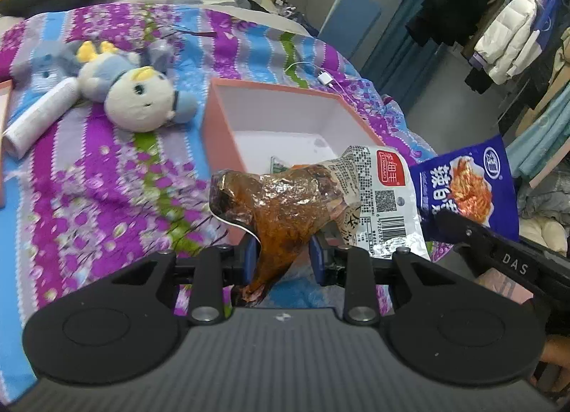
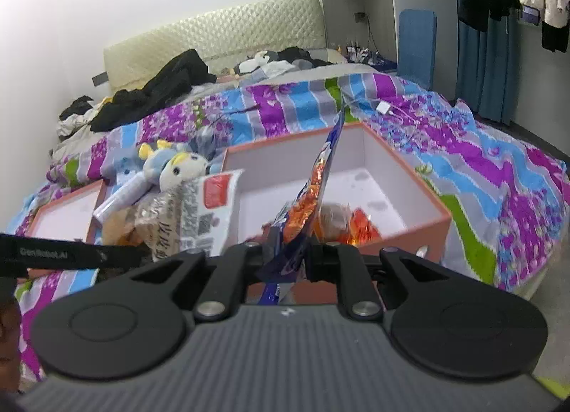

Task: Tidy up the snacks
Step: 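Carry the brown packet with the left tool while the right carries the blue-purple bag over the pink box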

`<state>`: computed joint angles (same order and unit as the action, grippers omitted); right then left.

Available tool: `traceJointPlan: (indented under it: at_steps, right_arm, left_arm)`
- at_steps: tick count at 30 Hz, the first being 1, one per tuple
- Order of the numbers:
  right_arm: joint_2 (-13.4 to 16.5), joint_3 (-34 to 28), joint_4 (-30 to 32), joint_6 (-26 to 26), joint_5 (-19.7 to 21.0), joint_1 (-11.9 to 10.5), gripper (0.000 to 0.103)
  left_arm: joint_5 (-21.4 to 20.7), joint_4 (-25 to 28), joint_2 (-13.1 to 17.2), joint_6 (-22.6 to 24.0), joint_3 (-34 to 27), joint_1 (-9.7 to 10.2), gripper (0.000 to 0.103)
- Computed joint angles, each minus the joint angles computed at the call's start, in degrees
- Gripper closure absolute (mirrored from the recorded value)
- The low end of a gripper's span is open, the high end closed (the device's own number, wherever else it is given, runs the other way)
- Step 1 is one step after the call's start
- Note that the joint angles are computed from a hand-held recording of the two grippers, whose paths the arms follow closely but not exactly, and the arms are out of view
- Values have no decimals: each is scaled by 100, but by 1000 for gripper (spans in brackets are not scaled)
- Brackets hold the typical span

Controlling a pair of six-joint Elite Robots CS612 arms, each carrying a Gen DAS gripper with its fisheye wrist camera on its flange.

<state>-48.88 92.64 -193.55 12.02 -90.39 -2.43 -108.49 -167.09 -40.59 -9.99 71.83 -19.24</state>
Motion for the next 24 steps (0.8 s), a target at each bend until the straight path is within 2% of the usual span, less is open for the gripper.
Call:
traceJointPlan:
  at_steps: [6, 13, 17, 24]
  right_arm:
    - [320, -532, 81, 16, 61, -170, 87]
    - [826, -1268, 175, -119, 240, -303, 87]
    - [1111, -1673, 453, -108, 409, -364, 87]
    - [1480, -2163, 661, 0, 440, -425, 85]
  left_arm:
    - [80, 377, 474, 27, -896, -60, 68]
    - [140, 845, 1274, 163, -2309, -139, 68]
    - [116, 1317, 1796, 232, -3206, -163, 68]
    - [215, 2288, 2571, 415, -4648, -177, 68]
